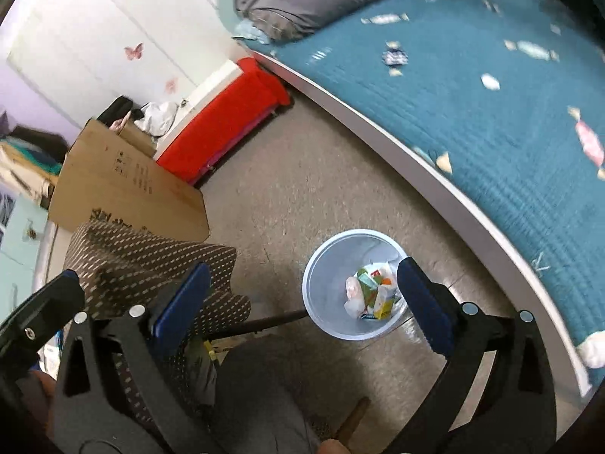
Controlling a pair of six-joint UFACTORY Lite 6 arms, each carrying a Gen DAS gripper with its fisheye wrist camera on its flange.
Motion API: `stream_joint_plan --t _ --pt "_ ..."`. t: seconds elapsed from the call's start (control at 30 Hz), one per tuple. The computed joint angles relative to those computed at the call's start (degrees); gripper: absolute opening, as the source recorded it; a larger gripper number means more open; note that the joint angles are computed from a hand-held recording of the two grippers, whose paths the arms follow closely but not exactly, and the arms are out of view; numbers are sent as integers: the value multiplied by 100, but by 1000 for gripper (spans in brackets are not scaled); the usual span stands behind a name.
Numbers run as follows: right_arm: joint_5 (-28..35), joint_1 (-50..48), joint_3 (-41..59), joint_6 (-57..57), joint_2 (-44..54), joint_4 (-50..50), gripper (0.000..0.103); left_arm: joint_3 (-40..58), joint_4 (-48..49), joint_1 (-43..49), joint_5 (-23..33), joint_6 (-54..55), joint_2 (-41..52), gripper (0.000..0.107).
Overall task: Collect trash
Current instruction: 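Carry the cap and red string to the wastebasket and open both tools, then move both tools back over the table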
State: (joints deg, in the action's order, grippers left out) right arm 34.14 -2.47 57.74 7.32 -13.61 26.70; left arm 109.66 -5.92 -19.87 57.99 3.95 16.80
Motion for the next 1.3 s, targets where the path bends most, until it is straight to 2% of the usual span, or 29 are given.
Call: stream_joint_plan --t 0.13,0.3,0.37,0.53,0.67,0.8,0.93,1.17,1.3 --pt "132 853 403 1121 -328 -906 97 -757 -245 509 -75 434 -1079 94" --pt "316 2122 1125 2690 -401 -2313 97 -1163 -651 1316 -61 1019 -1913 94" --pt "527 2746 1522 3495 -290 -3145 97 -1244 -1028 1839 7 1376 -2197 94" --pt "968 3946 2472 4704 190 -4294 97 -1511 -1895 3227 127 2429 -2747 94" --pt "1285 4746 3194 5268 668 -4897 97 -1497 -2715 4688 686 3452 -2903 94" --pt "1498 5316 3844 5479 1206 -5195 97 -1326 -3404 6117 1448 4321 -2762 94" --pt "1683 5760 4672 5329 1948 -5219 97 -1265 -3871 7283 1883 5037 -2558 94" --pt "1693 6160 6096 4706 3258 -4781 97 -1125 -4319 8656 2027 5787 -2032 94" --pt "2103 6351 7545 4165 4426 -4447 97 -1077 -4472 9220 1855 6075 -1685 94"
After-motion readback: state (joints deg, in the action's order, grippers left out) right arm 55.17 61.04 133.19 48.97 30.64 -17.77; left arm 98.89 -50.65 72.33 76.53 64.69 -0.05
